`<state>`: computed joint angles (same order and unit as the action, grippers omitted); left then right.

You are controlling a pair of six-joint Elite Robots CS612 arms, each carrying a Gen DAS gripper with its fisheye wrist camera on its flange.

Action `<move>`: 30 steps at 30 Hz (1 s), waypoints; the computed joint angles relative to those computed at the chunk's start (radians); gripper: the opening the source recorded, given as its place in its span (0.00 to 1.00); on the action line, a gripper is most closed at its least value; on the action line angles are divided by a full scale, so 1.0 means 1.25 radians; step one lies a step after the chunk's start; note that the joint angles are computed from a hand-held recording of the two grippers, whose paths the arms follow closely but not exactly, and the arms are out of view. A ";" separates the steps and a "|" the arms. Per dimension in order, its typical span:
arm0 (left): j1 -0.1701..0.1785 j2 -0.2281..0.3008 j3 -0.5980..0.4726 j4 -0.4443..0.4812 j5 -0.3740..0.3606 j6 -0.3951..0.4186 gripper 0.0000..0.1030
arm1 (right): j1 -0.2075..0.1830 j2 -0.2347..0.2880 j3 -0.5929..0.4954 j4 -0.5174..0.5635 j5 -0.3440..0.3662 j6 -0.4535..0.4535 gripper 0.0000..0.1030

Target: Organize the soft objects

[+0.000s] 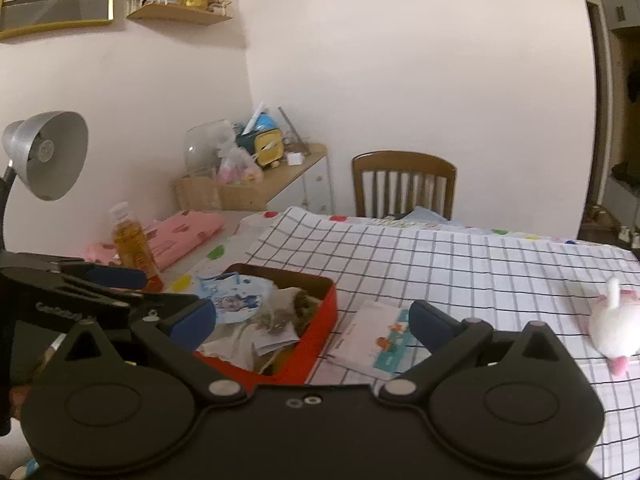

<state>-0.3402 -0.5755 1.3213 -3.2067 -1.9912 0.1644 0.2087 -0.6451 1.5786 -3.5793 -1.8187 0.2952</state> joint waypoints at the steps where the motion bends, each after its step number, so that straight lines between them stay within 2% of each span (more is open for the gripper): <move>1: -0.001 -0.002 0.004 -0.005 0.002 0.002 1.00 | 0.001 0.000 0.002 -0.003 -0.006 0.001 1.00; 7: -0.006 -0.013 0.026 -0.037 -0.014 0.007 1.00 | 0.003 -0.005 0.015 -0.018 -0.040 0.005 1.00; 14: -0.005 -0.022 0.043 -0.064 -0.025 -0.012 1.00 | 0.003 -0.013 0.031 -0.023 -0.045 0.030 1.00; 22: -0.011 -0.034 0.073 -0.114 0.005 -0.004 1.00 | 0.007 -0.018 0.040 -0.036 -0.053 0.027 1.00; 30: -0.009 -0.036 0.078 -0.123 0.004 -0.006 1.00 | 0.010 -0.019 0.041 -0.038 -0.056 0.021 1.00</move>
<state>-0.3520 -0.6206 1.4188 -3.3609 -1.9857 0.1571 0.2209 -0.6691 1.6293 -3.6269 -1.8888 0.3215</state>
